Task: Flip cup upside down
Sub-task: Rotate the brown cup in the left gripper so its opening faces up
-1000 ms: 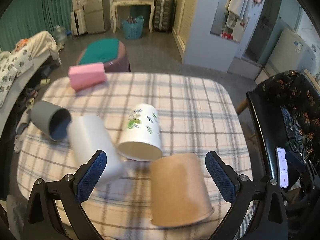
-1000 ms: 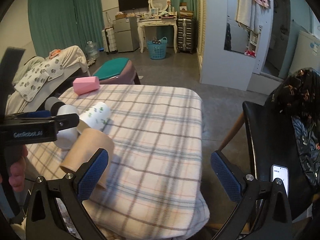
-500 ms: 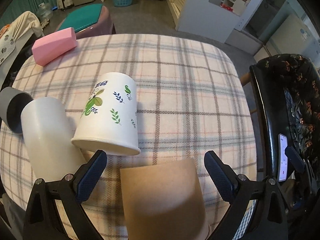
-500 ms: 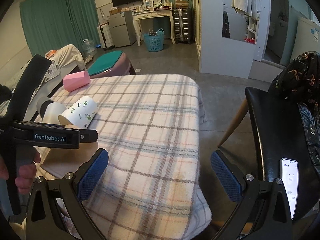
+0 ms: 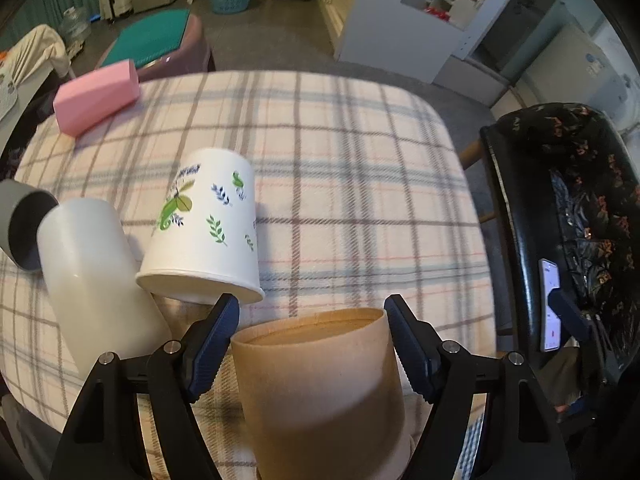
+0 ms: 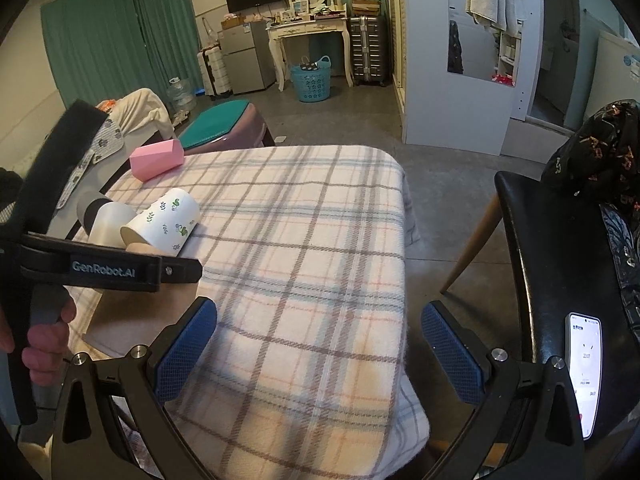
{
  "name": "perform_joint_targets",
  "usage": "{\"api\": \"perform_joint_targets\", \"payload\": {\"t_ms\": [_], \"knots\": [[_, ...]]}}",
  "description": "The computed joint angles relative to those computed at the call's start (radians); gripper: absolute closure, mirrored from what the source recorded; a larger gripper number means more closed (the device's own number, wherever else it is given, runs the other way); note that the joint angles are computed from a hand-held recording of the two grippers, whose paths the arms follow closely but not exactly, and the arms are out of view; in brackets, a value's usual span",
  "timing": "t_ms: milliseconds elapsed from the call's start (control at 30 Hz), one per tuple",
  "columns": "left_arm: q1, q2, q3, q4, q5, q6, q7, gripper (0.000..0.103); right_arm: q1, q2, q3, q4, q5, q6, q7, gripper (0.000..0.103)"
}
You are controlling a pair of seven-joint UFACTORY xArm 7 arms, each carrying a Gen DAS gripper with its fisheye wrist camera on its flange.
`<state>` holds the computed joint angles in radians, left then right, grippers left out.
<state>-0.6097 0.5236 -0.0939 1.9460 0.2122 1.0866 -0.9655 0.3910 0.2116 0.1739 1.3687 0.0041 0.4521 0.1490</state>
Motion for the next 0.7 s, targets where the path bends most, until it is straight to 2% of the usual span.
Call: {"api": "perform_joint_targets", "payload": {"t_ms": [300,533,700], "knots": [[-0.054,-0.053,0.029,-0.020,0.148,-0.030,-0.041,0.027,0.003,-0.054,0.003,-0.062,0.003,-0.041,0.009,0.000],[-0.090,-0.071,0.063,-0.071,0.322,-0.119,-0.149,0.027,0.003,-0.072,-0.002,-0.090,-0.022,-0.049,0.052,0.000],[-0.090,-0.044,0.072,-0.061,0.380,-0.162,-0.188,0.027,0.003,-0.065,-0.003,-0.094,-0.040,-0.041,0.073,0.000]]}}
